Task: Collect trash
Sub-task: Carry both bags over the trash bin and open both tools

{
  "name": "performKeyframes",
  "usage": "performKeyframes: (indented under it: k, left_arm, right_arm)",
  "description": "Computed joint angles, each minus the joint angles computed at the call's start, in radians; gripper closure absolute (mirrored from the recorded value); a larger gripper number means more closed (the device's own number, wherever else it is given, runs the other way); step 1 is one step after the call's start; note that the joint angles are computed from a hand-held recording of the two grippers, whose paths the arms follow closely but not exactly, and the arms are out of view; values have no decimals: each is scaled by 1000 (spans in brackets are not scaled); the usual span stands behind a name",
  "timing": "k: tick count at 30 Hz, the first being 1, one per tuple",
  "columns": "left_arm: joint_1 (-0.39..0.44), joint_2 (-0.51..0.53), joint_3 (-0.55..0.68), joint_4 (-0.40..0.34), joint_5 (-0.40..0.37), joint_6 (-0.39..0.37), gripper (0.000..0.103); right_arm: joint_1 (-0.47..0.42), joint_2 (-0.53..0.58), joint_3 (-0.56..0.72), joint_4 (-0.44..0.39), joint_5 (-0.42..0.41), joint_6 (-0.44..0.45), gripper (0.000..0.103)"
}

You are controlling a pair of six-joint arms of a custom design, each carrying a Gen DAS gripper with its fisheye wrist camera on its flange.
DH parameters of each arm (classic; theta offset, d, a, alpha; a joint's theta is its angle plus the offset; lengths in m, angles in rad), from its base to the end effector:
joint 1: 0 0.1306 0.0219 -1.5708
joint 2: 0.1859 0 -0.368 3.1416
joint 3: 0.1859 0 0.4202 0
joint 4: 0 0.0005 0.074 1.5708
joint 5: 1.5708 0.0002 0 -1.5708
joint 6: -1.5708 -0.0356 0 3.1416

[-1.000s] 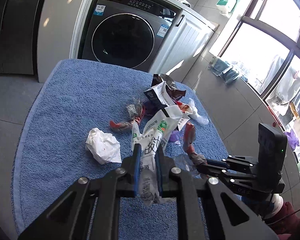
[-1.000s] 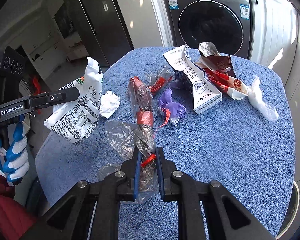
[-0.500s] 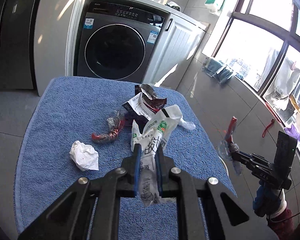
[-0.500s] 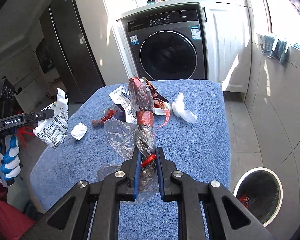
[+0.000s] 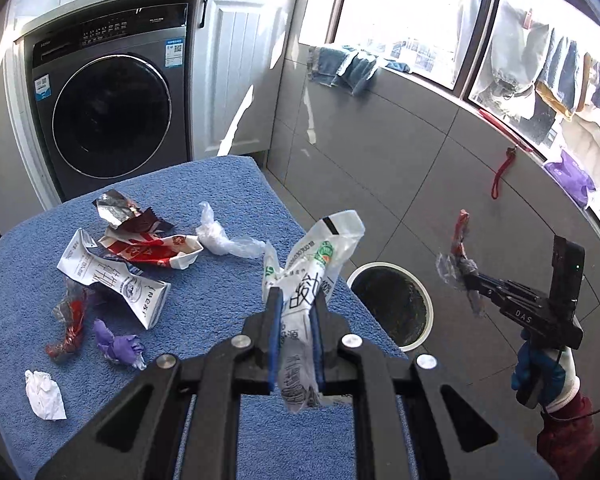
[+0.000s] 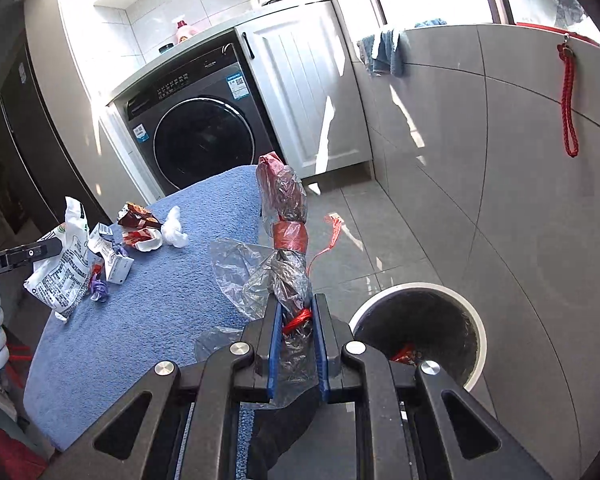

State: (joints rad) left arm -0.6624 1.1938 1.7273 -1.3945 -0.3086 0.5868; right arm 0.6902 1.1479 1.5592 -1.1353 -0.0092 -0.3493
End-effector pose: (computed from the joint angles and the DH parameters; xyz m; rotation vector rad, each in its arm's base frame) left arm 0.3091 -0.2280 0.6236 -0.0472 2.3888 -0.2160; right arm 0.3106 0.2562 0.5836 -0.4045 2.3214 0.5368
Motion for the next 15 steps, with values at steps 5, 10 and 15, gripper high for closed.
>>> performKeyframes:
  k: [5, 10, 15]
  left_arm:
    - [-10, 191, 138, 16, 78, -104, 91]
    - [-5, 408, 322, -1, 166, -172, 91]
    - [-2, 579, 471, -3, 232, -203, 90]
  right_arm:
    - [-82, -27, -73, -13, -10, -20, 89]
    - [-155, -15, -124, -20, -26, -44, 89]
    - [-209, 25, -145, -22, -42, -51, 88]
